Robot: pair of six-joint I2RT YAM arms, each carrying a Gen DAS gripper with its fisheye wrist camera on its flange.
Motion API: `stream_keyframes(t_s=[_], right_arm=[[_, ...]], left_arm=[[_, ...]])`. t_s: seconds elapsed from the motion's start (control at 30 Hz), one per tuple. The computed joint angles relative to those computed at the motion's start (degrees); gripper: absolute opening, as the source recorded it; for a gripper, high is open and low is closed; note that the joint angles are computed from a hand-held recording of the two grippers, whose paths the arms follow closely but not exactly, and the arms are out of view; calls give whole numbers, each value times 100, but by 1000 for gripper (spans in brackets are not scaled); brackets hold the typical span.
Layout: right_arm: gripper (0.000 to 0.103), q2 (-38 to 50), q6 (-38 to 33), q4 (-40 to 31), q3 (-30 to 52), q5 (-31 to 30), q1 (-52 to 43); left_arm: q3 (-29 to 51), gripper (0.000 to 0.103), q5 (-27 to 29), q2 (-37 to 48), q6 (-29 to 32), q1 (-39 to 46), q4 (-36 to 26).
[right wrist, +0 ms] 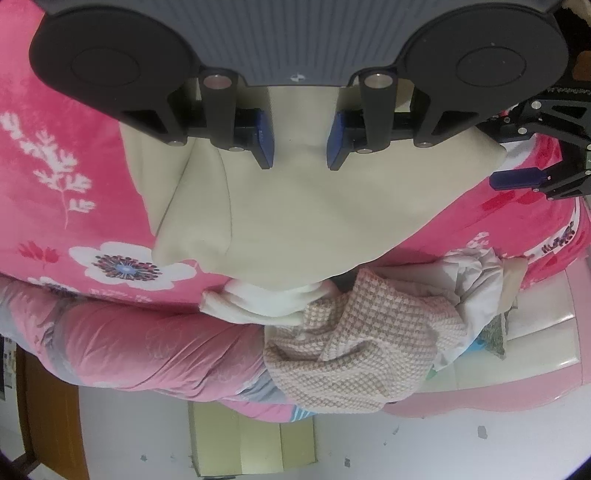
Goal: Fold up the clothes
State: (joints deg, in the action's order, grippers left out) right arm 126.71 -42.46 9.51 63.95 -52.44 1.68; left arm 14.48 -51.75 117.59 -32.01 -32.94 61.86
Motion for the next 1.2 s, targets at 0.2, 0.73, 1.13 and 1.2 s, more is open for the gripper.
stream_keyframes(t_s=[0.2,0.73,1.13,1.2], right_arm=[[33,18,80,224,-91,-49,-21],[35,23,323,253,-77,-3,7],[28,-372,697,391,-226,361,119],[28,-498,861,893,-369,445,163]], left_arm=[[16,74,11,-307,-207,-32,-475],[-212,67,-290,-1421,1009,-302,475],[654,34,994,-659,872,405,-342],[656,34,931,-657,834,364,-370]])
